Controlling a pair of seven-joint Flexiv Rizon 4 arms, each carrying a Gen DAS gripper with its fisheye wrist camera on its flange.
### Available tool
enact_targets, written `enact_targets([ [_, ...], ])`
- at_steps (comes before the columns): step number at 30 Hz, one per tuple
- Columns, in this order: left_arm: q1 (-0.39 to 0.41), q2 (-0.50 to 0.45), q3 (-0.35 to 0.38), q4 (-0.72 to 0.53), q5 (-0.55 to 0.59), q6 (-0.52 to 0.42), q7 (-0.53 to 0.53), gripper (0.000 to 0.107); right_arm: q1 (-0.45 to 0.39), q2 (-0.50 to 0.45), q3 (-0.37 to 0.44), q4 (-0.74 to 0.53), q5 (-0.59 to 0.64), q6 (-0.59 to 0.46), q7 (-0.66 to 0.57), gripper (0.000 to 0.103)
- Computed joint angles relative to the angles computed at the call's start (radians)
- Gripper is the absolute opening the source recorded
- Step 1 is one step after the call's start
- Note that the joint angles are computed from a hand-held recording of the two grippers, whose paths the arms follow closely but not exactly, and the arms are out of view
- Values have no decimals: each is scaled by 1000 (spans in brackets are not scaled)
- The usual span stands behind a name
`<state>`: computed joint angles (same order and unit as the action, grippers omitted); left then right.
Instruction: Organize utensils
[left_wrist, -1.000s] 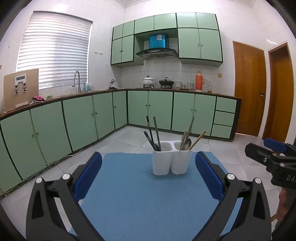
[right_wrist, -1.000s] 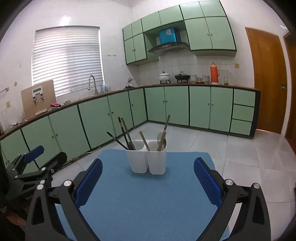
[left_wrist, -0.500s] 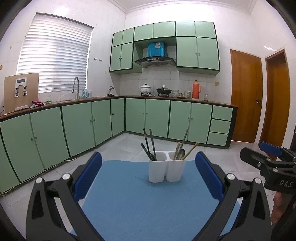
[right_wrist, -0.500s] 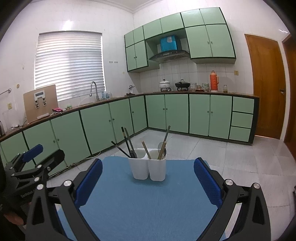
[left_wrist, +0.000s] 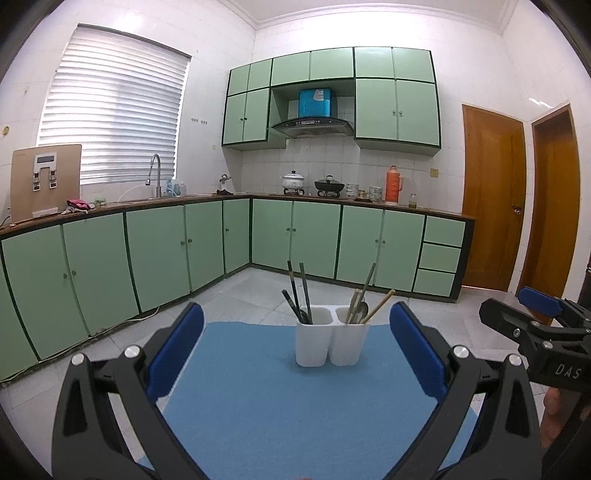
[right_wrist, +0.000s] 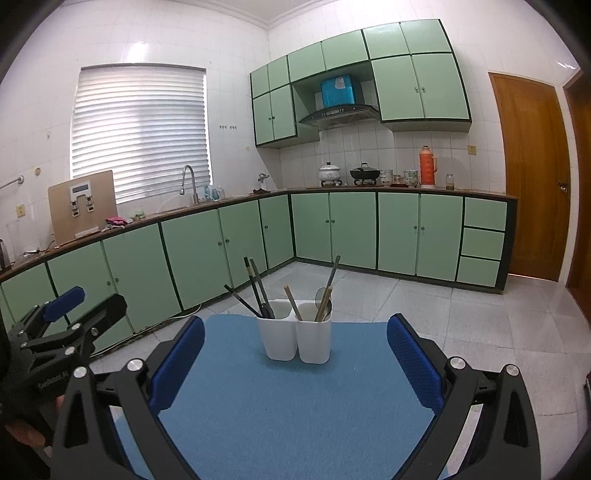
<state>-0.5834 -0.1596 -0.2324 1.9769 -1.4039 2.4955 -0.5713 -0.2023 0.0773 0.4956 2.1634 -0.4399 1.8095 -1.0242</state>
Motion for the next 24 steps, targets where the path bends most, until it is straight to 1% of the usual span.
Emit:
enact_targets([
  [3,0,-1,1,-1,1,2,0,98,10,2,-8,1,4,0,-2,97],
  [5,0,0,0,-1,0,0,2,98,-3,-2,3,-4,1,0,-1,97],
  [8,-2,4,0,4,2,0,3,98,32,3,-27,0,9,0,-7,97],
  [14,-6,4,-1,5,6,6,1,98,75,13,-63,7,19,0,-17,97],
  [20,-8,10,0,14,12,7,-10,98,72,13,-60,8,24,3,-22,97],
  [24,-9,9,0,12,14,11,-9,98,55,10,-41,6,37,8,-35,97],
])
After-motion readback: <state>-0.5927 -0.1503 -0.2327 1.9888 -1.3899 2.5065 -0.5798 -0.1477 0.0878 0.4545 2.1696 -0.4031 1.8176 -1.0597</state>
